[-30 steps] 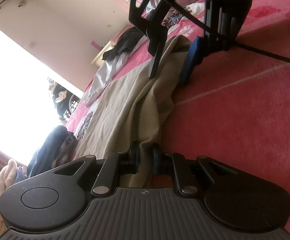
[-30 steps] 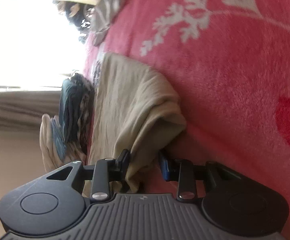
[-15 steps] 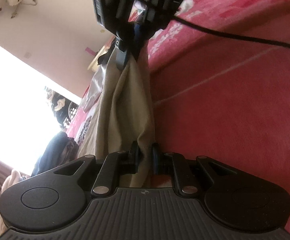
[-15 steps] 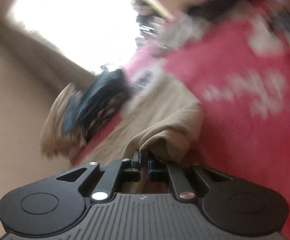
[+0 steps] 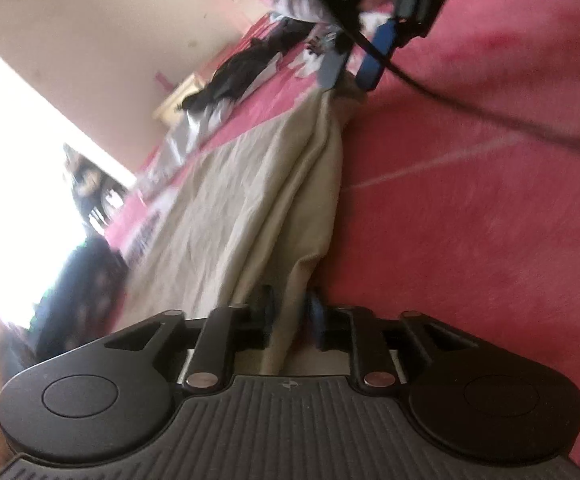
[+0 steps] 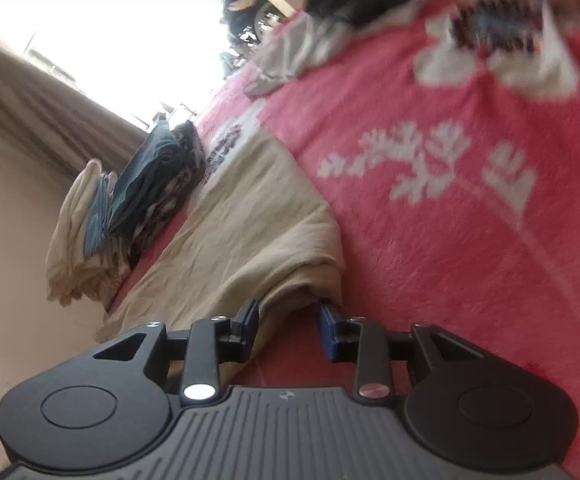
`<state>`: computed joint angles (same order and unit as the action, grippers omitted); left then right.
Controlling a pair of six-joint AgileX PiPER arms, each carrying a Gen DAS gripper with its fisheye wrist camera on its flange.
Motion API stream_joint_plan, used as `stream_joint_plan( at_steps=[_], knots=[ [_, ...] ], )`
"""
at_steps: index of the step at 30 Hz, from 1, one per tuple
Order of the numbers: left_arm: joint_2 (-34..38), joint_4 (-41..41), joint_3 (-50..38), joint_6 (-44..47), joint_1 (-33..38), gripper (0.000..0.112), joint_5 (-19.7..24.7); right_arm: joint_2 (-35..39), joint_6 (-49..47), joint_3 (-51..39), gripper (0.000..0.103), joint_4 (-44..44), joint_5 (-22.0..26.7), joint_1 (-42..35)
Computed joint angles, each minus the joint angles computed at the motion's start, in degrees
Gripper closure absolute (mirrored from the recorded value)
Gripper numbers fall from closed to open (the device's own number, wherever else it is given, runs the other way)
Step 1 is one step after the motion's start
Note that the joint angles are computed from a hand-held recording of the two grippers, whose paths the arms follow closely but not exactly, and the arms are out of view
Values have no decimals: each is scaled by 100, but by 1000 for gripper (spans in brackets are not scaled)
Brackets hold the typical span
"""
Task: Fold clothes
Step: 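Open both grippers and pull them back from the folded trousers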
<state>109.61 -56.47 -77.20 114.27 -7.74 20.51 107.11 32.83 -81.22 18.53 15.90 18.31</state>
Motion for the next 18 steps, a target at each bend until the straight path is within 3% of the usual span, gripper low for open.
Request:
stream_joint_plan(
  at_steps=[2,5,7,9,13,16,18],
  knots=[
    [-112,558,-179,-843,194,88,558,-60,600,-221,69,-1141,110,199],
    [-268,578,-417,-1335,525,88,1425,94,601,-720,71,-2115,25,406],
    [-296,318,-505,-1422,628,87,1598,438,457,-1263,72,-2542,88,539],
    [-173,73,-663,-1455,590,86,1406,857,159,-1812,73,-2727,176,631],
    [289,-266,-953,-1437,360,86,698,1372,710,-2065,73,-4019,435,874],
    [671,511,-1154,-2293,312,86,679,1336,2197,-1249,77,-5677,-98,968],
    [605,201,-883,-1835,321,84,519,1295,2955,-996,78,-6406,-204,998]
  ],
)
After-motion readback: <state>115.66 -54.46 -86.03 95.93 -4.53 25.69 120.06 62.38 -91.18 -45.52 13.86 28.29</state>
